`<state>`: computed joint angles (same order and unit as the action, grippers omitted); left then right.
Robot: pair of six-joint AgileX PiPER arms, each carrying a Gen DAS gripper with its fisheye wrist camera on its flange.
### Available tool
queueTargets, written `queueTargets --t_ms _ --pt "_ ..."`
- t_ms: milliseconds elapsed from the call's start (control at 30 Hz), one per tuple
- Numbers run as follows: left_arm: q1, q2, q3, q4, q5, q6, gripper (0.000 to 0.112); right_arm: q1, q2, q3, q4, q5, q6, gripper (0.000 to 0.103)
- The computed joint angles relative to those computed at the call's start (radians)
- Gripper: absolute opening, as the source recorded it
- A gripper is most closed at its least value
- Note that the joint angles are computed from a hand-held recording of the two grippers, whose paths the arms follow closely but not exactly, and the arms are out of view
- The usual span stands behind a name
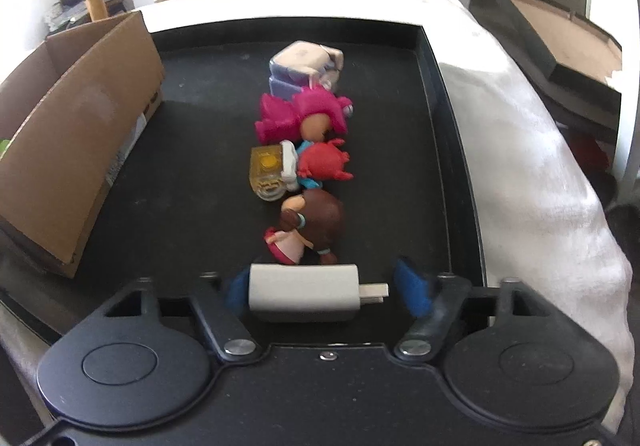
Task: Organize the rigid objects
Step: 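Move the right gripper back to the tray and grasp the white plug charger, then carry the white charger over the box and release it with the right gripper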
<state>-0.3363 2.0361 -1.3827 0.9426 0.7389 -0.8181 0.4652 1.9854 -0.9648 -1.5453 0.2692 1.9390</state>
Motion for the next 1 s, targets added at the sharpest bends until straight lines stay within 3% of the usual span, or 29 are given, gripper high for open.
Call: queueTargets --t_ms 233,467,633,1000 --pt "0.002 -0.003 0.000 -0.007 -0.003 0.001 0.017 -0.016 -0.013 0.009 -0.062 -0.029 0.058 0.061" --pt "0.023 -0.018 0.012 -0.036 -0.034 0.008 0.017 -0.051 -0.042 -0.029 0.278 -0.054 -0.265 0.061" --pt "0.046 -0.046 0.046 -0.048 -0.088 -0.003 0.015 -0.034 -0.083 -0.070 0.491 -0.013 -0.491 0.061" --pt "0.125 -0.091 0.086 -0.201 -0.219 0.063 0.012 0.045 -0.072 -0.289 0.730 0.127 -0.853 0.061"
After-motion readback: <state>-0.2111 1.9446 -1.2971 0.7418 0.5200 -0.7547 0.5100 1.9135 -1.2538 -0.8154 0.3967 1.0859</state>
